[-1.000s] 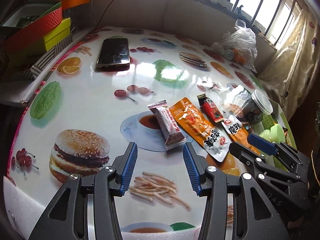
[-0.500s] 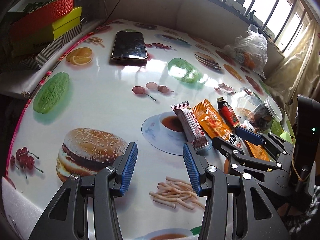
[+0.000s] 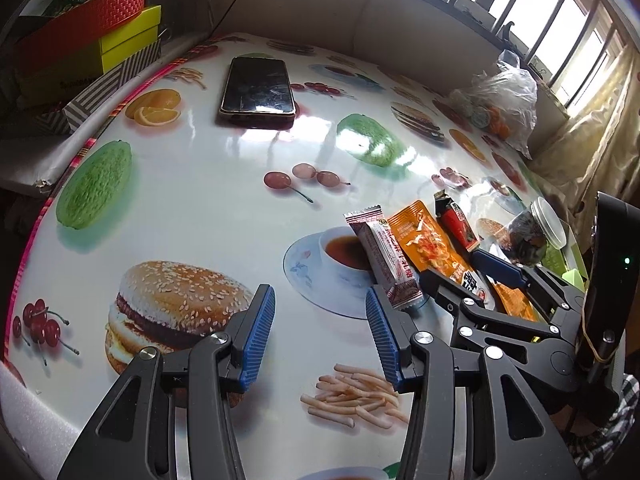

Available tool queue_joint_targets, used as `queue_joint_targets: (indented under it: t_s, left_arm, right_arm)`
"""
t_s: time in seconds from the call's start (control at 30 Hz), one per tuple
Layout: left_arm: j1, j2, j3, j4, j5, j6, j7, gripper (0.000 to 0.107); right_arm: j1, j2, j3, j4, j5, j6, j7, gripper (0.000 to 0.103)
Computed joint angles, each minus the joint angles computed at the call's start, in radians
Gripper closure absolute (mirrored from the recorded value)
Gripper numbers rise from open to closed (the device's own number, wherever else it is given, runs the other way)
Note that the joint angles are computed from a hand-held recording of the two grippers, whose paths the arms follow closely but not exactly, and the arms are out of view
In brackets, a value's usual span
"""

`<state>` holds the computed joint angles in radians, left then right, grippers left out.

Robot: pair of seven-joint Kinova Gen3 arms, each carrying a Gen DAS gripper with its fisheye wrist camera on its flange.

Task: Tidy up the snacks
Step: 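Grasp a white nougat bar with the left tool while the right tool grasps an orange snack pouch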

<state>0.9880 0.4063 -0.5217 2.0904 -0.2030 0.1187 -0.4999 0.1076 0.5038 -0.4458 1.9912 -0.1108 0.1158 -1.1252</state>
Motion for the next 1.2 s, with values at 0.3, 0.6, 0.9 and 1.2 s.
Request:
queue_joint_targets:
  t_s: [0.3,0.6,0.9,1.2]
  left_arm:
    - [-0.018,0.002,0.023,-0.005,0.003,0.0,-0.008,0.059]
    - [-0.061,0.002,0.07,-0.034,0.008,0.002,-0.028,0.059]
    - [-0.172,0.027,0.194,-0.108,0.026,0.019,-0.097,0.059]
    - [-0.213,0.071,0.233,-0.174,0.02,0.08,-0.096,0.059]
  right_arm:
    - [0.032,-0.009,-0.027,0.017,-0.002,-0.013,-0.011,0.063]
    - [0.055,-0.017,-0.055,0.056,0.018,-0.068,-0.045,0.073]
    - [0.1,-0.025,-0.097,0.083,0.077,-0.098,-0.114,0.081]
    - [0.163,-0.019,-0.153,0.094,0.117,-0.101,-0.149,0.083]
